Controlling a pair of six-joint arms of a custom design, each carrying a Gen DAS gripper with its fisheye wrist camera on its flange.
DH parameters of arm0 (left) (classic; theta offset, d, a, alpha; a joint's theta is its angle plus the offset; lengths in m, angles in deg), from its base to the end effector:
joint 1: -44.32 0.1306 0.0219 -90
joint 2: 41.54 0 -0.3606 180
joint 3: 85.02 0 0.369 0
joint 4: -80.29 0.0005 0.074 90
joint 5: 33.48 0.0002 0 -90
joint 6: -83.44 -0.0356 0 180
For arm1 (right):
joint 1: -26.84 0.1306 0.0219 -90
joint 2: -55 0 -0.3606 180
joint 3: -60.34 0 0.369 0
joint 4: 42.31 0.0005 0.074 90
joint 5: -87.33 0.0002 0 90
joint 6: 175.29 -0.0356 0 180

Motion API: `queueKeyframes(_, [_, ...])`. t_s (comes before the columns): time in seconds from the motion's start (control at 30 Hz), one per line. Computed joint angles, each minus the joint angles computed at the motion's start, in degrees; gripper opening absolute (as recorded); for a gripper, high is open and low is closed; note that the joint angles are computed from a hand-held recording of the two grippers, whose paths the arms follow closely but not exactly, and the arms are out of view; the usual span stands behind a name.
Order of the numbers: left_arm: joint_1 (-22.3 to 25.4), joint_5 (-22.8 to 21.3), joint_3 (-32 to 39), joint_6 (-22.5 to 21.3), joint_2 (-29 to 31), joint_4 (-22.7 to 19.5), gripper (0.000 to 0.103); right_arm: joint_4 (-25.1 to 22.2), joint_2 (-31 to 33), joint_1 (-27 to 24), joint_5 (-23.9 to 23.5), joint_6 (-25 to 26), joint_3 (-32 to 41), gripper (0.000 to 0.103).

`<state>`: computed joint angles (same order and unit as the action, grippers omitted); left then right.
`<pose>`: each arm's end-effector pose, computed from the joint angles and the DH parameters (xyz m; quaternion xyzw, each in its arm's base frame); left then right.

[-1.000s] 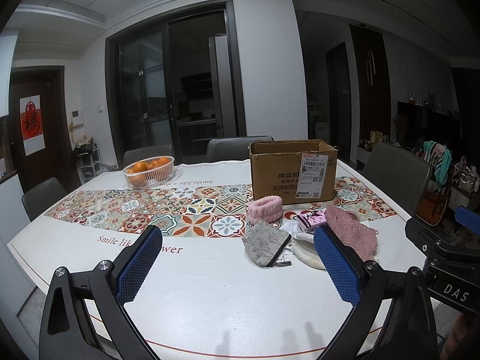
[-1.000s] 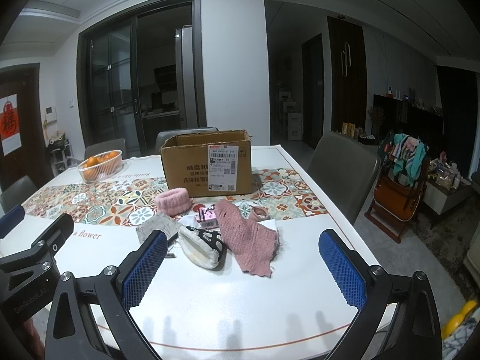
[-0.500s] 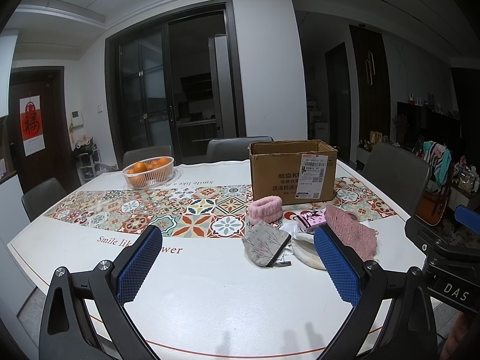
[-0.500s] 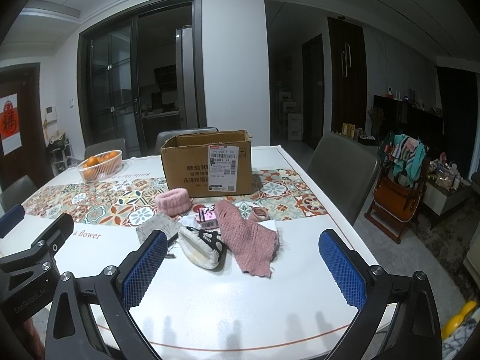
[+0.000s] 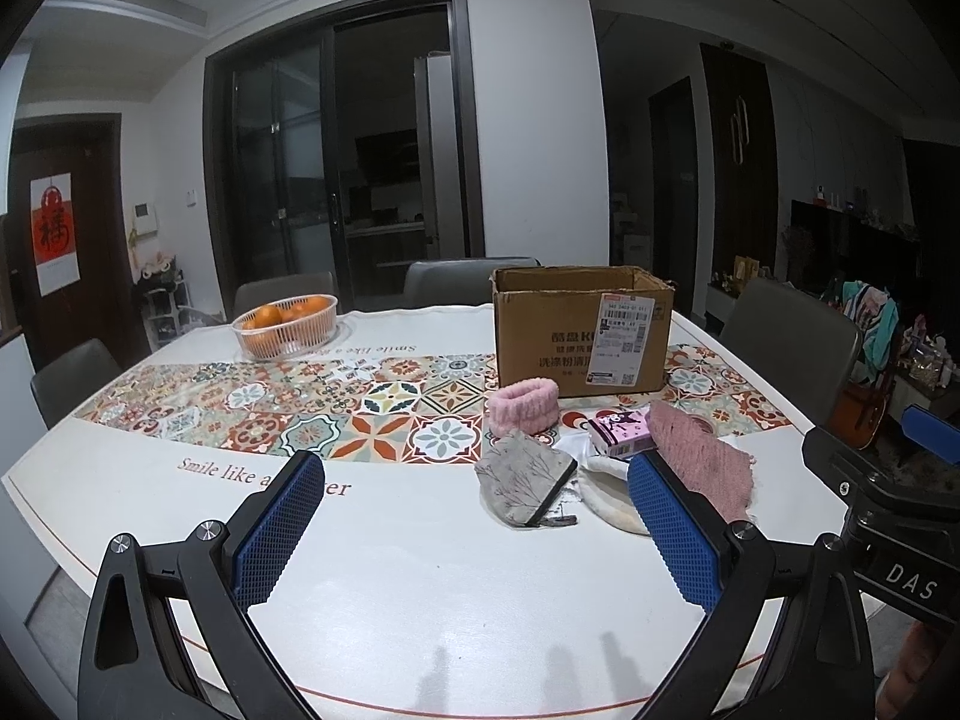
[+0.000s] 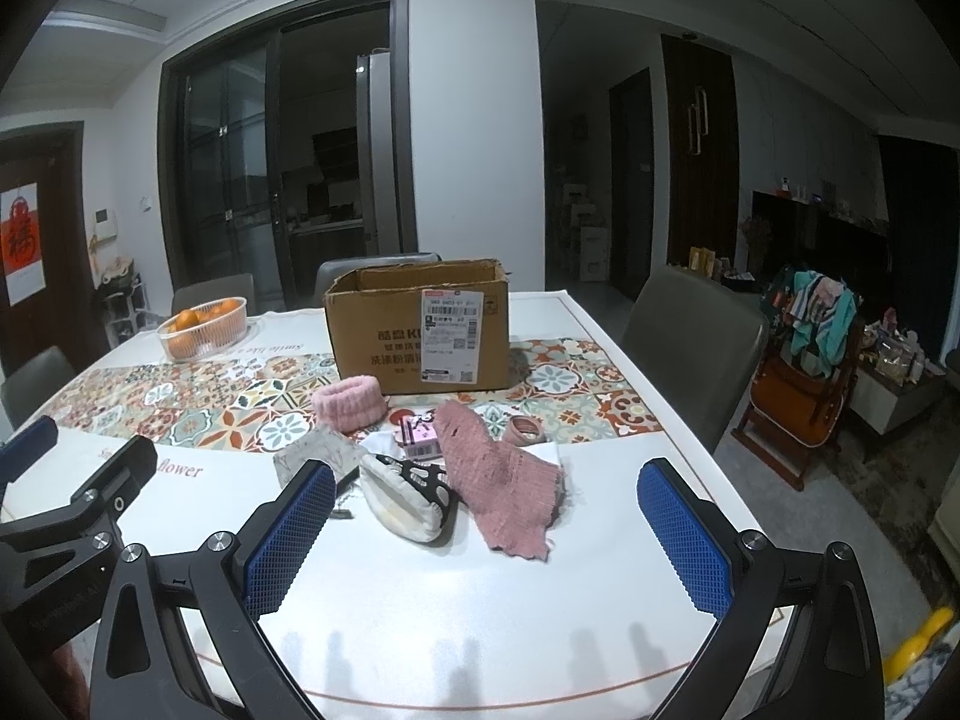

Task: Organize soft objects
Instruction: 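Grasp the grey floral pouch with the left gripper while the right gripper grasps the pink knit scarf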

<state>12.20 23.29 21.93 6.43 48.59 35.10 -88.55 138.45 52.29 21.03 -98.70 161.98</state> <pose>0.4058 -0.2323 0.5485 -0.0077 0.8359 0.0385 0.5475 0.3904 0.1694 0.5537 0.0171 0.8456 0.0015 0.5336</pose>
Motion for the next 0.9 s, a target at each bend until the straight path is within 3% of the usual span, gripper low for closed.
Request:
queueKeyframes(0.27, [2.7, 3.3, 1.8, 0.3, 2.8, 0.0, 0.102, 0.5, 4.6, -0.6, -1.2, 2.4, 3.7, 0.102])
queueKeyframes(0.6, [5.5, 6.3, 6.0, -0.7, 7.8, -0.2, 0.093, 1.5, 10.5, -1.7, -3.1, 3.6, 7.7, 0.097])
queueKeyframes(0.9, [7.5, 9.3, 12.2, 0.6, 14.4, -4.9, 0.084, -0.6, 16.8, -3.1, -3.9, 4.8, 12.8, 0.092])
